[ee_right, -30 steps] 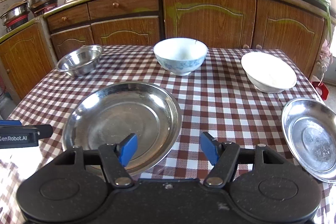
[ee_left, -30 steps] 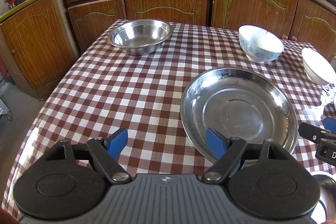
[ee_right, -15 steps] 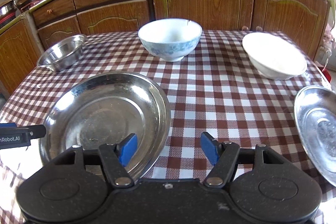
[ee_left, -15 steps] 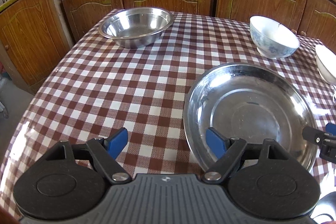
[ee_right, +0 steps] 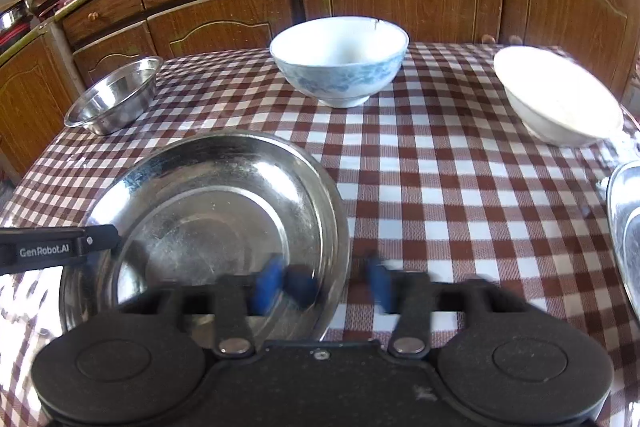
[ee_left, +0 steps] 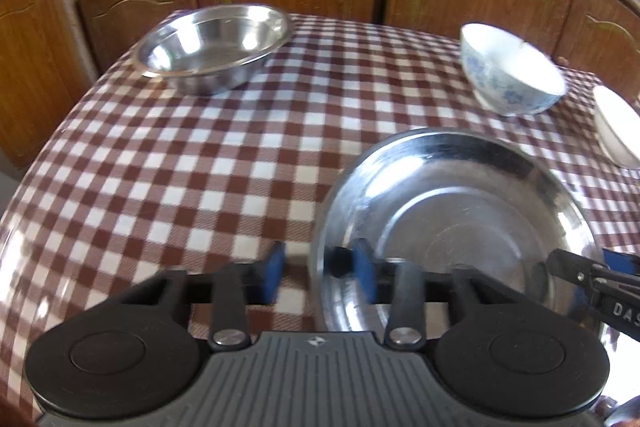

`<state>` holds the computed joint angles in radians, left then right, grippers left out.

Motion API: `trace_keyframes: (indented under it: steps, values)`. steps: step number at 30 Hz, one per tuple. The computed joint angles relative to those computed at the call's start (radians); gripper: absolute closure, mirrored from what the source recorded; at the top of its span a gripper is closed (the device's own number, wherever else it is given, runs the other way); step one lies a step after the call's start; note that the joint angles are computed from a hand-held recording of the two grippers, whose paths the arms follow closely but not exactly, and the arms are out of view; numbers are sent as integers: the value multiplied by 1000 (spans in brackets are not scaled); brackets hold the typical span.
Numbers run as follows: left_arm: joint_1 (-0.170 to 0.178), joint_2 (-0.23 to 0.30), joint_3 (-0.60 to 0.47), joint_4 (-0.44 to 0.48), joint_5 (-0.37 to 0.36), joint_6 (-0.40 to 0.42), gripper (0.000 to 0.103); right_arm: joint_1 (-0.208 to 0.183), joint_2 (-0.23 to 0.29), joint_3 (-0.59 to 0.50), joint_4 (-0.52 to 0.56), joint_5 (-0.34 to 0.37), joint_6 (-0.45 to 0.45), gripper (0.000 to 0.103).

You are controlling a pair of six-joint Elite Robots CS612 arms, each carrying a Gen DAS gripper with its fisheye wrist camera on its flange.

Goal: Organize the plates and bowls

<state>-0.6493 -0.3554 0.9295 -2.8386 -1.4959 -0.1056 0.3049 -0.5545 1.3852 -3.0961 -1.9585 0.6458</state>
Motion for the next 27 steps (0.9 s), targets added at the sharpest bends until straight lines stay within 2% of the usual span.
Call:
trace_keyframes:
  steps: [2, 6, 27]
  values:
    - [-7, -3, 4, -3, 25, 24, 79, -1, -1, 0, -3, 3, 8, 71]
    - [-7, -14, 20, -26, 16, 19, 80, 3, -5, 7, -23, -22, 14, 77]
    - [-28, -119, 166, -201, 38, 29, 80, 31, -76, 82, -150, -140, -35, 76]
